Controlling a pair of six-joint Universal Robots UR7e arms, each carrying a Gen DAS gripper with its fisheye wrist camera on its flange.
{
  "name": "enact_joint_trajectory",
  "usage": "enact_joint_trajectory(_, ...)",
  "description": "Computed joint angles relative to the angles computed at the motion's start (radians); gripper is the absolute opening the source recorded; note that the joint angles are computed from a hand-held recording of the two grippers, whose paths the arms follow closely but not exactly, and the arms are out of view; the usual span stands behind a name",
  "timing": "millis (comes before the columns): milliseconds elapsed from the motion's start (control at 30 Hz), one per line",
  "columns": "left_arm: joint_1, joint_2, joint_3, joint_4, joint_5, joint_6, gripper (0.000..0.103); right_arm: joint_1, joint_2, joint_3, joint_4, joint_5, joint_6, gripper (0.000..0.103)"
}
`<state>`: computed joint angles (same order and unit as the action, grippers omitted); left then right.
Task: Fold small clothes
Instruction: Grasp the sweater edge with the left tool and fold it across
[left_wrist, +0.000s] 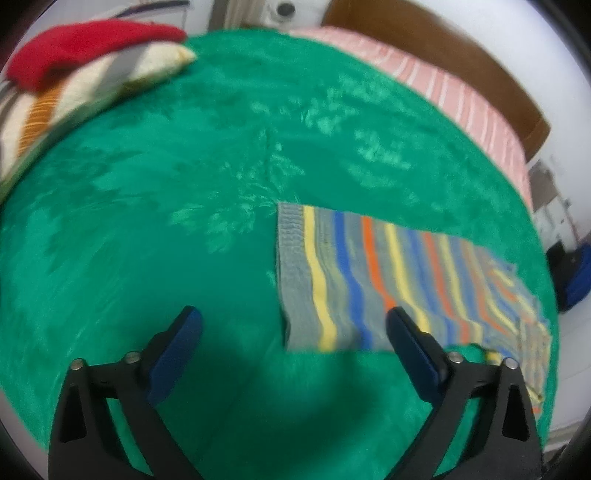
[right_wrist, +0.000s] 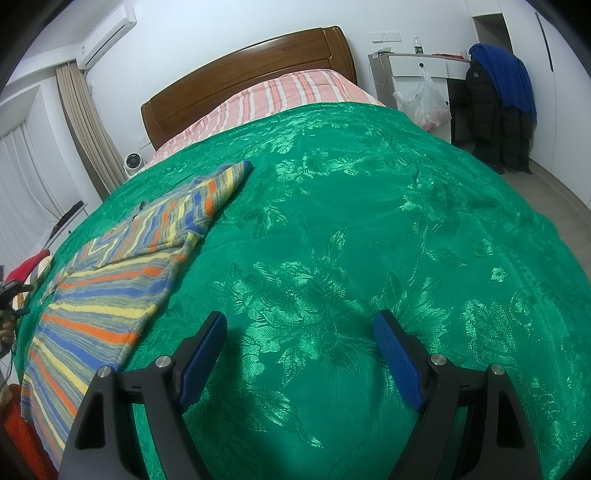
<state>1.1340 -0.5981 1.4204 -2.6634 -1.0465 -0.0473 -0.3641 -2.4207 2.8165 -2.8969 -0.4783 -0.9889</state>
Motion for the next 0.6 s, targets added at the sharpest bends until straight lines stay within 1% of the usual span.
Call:
enact_joint_trajectory(33,0.000,0.027,-0.039,0.042,0.018,-0.003,0.082,-0.008,-0.011,-0.001,0.021,0.006,-0.010,0.081)
enact_joint_trajectory(67,-0.008,0.050,-0.059,0.045,0.055,0.010,0.071,-0.008,-0.011,-0.001,0.021,0.006,-0.010,0.081)
enact_joint_trajectory(100,-0.016,0.066,-0.064,0.023,0.080,0.038,0.061,-0.007,-0.014,0.000,0.020,0.004,-0.009,0.081)
enact_joint_trajectory(133,-0.023,0.081,-0.074,0.017,0.089,0.070,0.019,-0.013,-0.020,-0.001,0.034,0.008,-0.016,0.081)
enact_joint_trajectory(167,-0.026,0.085,-0.082,0.039,0.085,0.066,0.003,-0.018,-0.025,-0.003,0.048,0.012,-0.024,0.081)
enact_joint_trajectory(233,-0.046,0.088,-0.076,0.017,0.108,0.070,0.003,-0.020,-0.029,-0.003,0.055,0.015,-0.027,0.081)
enact_joint_trajectory(300,-0.077,0.076,-0.055,-0.041,0.119,0.130,0.003,-0.019,-0.029,-0.003,0.056,0.014,-0.027,0.081)
enact_joint_trajectory(367,-0.127,0.060,-0.026,-0.098,0.108,0.193,0.003,-0.017,-0.026,-0.002,0.046,0.011,-0.022,0.081)
enact_joint_trajectory(400,-0.152,0.053,-0.017,-0.120,0.095,0.225,0.003,-0.013,-0.021,0.000,0.030,0.005,-0.015,0.081)
enact_joint_trajectory(500,-0.248,0.045,0.017,-0.183,0.033,0.318,0.003,-0.014,-0.024,-0.001,0.034,0.004,-0.017,0.081)
enact_joint_trajectory(600,-0.327,0.070,0.024,-0.208,-0.037,0.380,0.003,-0.013,-0.028,-0.003,0.044,0.005,-0.020,0.082)
